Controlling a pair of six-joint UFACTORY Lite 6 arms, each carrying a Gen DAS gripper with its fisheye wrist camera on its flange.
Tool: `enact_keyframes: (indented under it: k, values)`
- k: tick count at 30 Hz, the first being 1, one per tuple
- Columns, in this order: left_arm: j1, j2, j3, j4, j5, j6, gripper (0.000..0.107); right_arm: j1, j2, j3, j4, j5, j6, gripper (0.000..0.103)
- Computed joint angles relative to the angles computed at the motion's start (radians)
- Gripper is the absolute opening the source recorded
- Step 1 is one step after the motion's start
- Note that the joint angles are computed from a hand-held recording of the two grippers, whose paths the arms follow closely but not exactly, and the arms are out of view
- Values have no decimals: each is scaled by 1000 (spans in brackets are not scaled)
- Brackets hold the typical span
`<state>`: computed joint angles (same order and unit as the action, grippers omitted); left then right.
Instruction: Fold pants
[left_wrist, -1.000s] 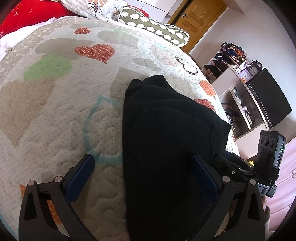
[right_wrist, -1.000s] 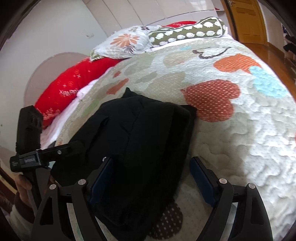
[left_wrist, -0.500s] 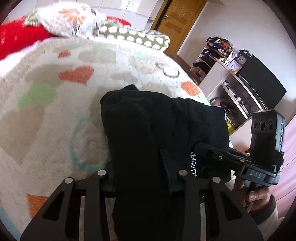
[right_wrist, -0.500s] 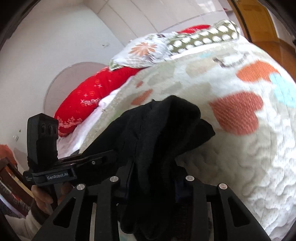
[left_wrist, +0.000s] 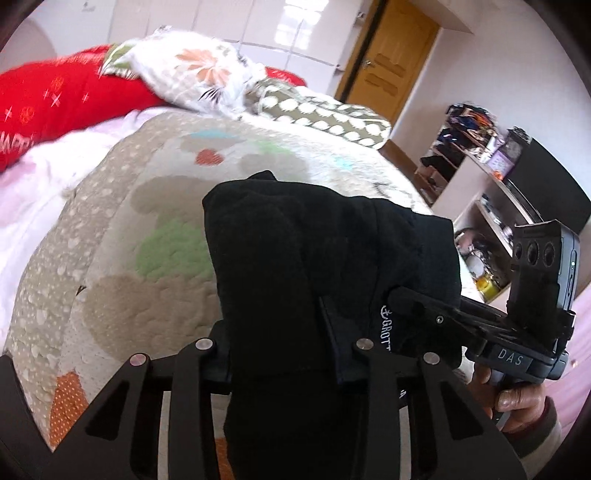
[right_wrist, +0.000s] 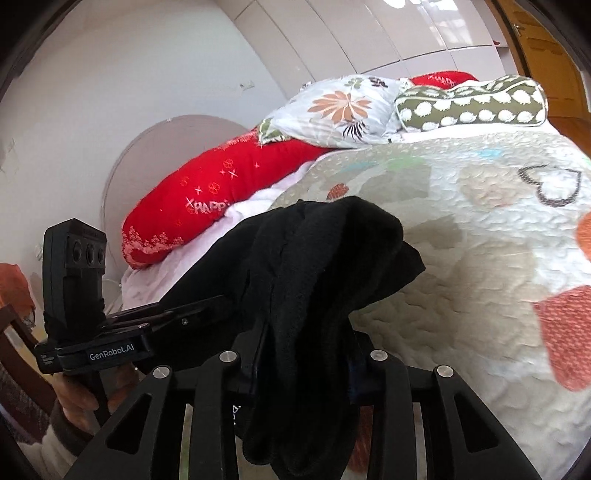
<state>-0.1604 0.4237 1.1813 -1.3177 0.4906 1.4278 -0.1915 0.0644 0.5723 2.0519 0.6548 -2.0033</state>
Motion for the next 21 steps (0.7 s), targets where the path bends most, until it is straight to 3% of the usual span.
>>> enact_keyframes:
  k: [3,4,6,8,12,14,17,21]
  values:
    - [-2,108,57,54,-85,-61,53,50,166,90,117,-53,-91,36]
    - [2,156,81,77,-116,-100,66,68,244,143,137,-110,-86,41]
    - [44,174,73,24,-85,-79,78,50,307,172,121,-108,-52,44]
    - [69,138,43,43,-71,-86,79,19,242,122,119,-94,-47,50]
    - [51,11,-59,35,-159,-61,79,2,41,41,176,-179,-105,51]
    - [30,-52,-113,-62,-196,41,79,0,-11,53,78,-171,-25,48]
    - [-14,-95,-151,-161,-236,126,79,69,13,129,8,-200,20,37]
    - [-68,-32,-138,-258,-314,214,80,173,174,277,129,-287,-82,29]
